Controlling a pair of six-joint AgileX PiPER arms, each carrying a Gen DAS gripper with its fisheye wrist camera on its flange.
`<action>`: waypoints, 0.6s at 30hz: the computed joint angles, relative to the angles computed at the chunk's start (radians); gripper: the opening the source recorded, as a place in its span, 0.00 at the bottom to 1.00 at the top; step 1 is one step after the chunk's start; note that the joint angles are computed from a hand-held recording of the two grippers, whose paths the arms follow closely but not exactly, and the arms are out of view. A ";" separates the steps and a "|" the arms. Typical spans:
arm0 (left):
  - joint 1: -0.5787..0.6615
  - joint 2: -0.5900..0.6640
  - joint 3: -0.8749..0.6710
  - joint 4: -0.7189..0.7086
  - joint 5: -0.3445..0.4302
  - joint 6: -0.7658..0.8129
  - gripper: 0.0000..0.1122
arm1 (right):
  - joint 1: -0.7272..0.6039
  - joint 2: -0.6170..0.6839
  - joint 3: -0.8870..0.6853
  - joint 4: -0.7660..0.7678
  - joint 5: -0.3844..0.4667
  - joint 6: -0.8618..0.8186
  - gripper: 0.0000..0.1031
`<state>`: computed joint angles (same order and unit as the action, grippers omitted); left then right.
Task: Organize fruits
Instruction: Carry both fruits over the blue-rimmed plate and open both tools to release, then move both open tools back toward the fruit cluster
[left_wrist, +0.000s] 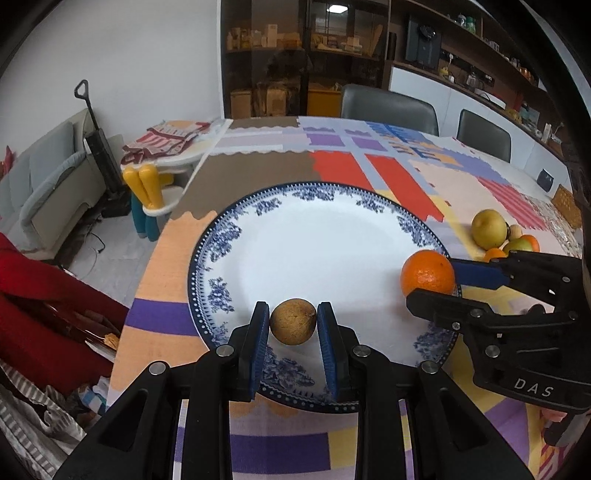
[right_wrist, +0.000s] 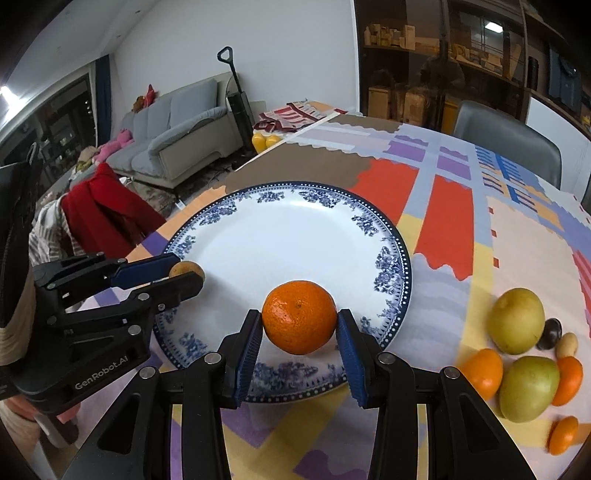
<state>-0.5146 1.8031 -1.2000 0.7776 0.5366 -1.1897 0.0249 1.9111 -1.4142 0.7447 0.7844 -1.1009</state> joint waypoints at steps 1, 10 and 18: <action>0.002 0.003 0.000 0.002 -0.001 0.002 0.24 | 0.001 0.002 0.000 -0.003 -0.003 0.002 0.41; -0.033 -0.016 -0.003 0.063 0.056 -0.040 0.40 | -0.014 -0.002 0.004 0.020 0.012 -0.012 0.52; -0.188 -0.086 0.005 0.214 0.236 -0.190 0.53 | -0.086 -0.162 0.155 0.132 -0.037 -0.146 0.60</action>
